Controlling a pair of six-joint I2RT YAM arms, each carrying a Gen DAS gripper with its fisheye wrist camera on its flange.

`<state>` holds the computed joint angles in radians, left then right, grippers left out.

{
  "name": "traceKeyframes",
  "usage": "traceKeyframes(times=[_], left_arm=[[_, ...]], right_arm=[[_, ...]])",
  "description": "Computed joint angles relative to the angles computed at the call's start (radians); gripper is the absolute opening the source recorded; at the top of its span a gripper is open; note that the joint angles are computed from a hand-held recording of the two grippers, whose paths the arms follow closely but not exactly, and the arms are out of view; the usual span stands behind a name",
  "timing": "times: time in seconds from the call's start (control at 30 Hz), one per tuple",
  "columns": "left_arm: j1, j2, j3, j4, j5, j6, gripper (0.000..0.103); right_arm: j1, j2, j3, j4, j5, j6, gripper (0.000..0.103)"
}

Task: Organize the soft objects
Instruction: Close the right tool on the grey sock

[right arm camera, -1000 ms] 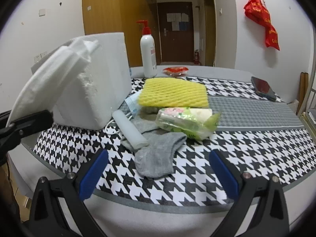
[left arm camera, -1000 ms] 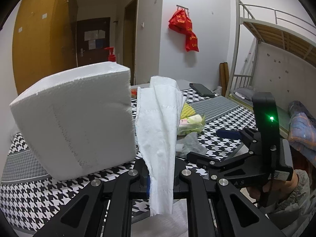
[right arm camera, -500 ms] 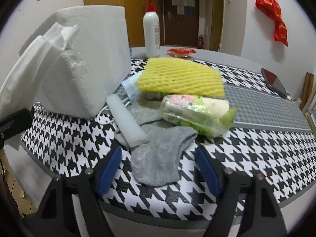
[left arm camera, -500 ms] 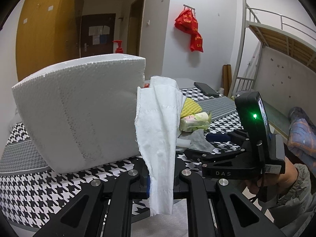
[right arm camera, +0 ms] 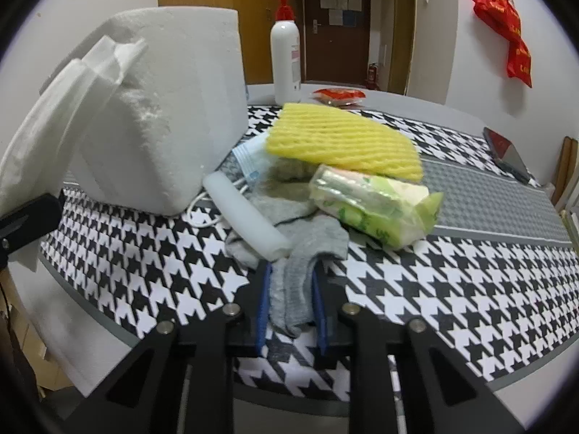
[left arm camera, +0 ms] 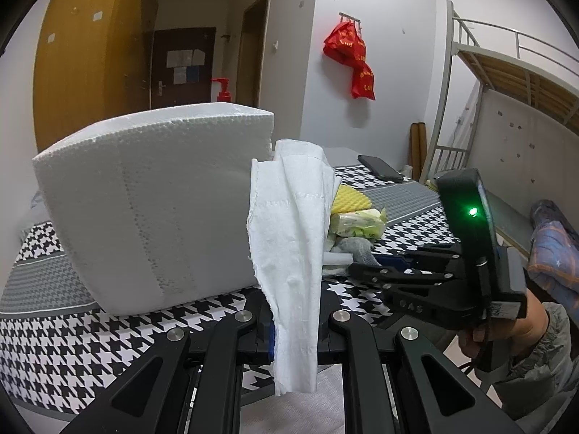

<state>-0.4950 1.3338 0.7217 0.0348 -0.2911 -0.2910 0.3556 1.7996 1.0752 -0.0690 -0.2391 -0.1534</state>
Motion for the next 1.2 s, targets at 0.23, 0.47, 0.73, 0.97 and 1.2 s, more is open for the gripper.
traceKeyframes(times=[0.23,0.47,0.73,0.97,1.2], left_arm=[[-0.024,-0.033,-0.015,-0.005,-0.031,-0.008,0.013],[-0.042,-0.089,-0.071,0.006,-0.05,-0.008,0.013],[-0.047,-0.12,-0.097,0.002,-0.06,-0.007,0.013],[-0.056,-0.128,-0.097,-0.012,-0.07,-0.022,0.013],[-0.039,-0.141,-0.113,-0.012,-0.062,-0.029,0.013]], right_arm=[[-0.027,-0.141,-0.096,0.041,-0.04,0.023,0.016],[-0.035,-0.172,-0.115,0.017,-0.065,0.043,0.015],[-0.027,-0.096,-0.083,0.01,-0.004,0.059,0.027],[-0.029,-0.071,-0.077,0.037,0.013,0.073,0.057],[-0.016,-0.035,-0.043,0.03,0.003,0.074,0.057]])
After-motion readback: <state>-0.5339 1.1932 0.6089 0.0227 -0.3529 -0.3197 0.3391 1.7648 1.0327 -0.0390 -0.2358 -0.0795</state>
